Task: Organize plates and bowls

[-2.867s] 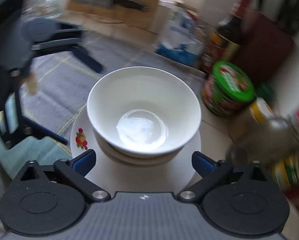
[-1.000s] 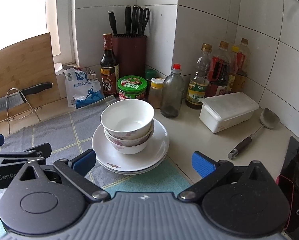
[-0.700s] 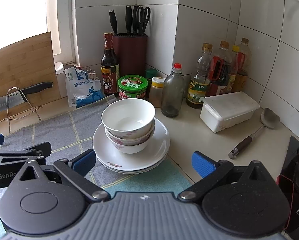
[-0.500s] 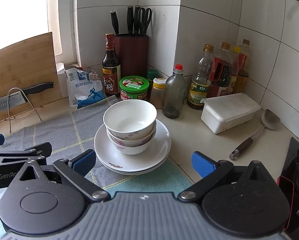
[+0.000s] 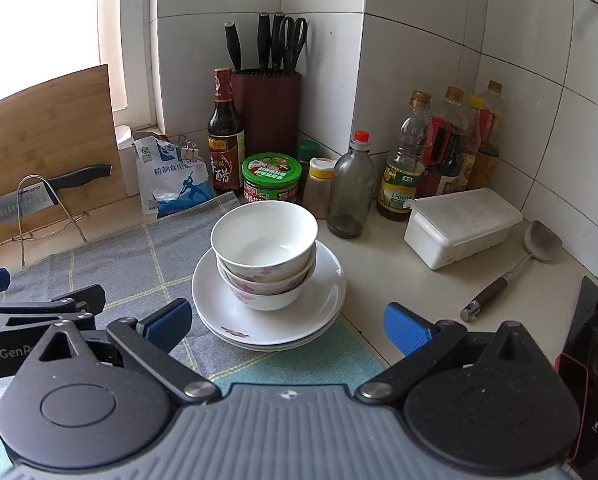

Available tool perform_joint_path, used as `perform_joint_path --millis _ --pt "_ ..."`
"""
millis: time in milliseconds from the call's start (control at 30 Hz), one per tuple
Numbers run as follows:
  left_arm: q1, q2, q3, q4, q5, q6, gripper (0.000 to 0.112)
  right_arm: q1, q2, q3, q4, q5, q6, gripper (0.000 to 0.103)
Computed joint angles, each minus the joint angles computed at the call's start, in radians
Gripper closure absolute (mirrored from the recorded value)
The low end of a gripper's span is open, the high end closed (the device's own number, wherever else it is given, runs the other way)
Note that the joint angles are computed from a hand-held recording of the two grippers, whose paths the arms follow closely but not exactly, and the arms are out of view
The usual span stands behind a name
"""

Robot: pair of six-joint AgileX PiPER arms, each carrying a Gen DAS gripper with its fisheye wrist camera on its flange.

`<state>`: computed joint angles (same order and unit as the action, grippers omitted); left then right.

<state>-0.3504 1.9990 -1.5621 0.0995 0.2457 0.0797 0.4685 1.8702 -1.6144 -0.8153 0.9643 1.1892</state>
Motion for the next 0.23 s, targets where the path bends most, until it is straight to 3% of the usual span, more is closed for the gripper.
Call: perform_joint_path --millis 233 --pt "0.001 0.004 -0.006 -0.035 0.005 0.031 0.010 0.000 -0.002 0.004 0.000 -0.001 0.003 0.000"
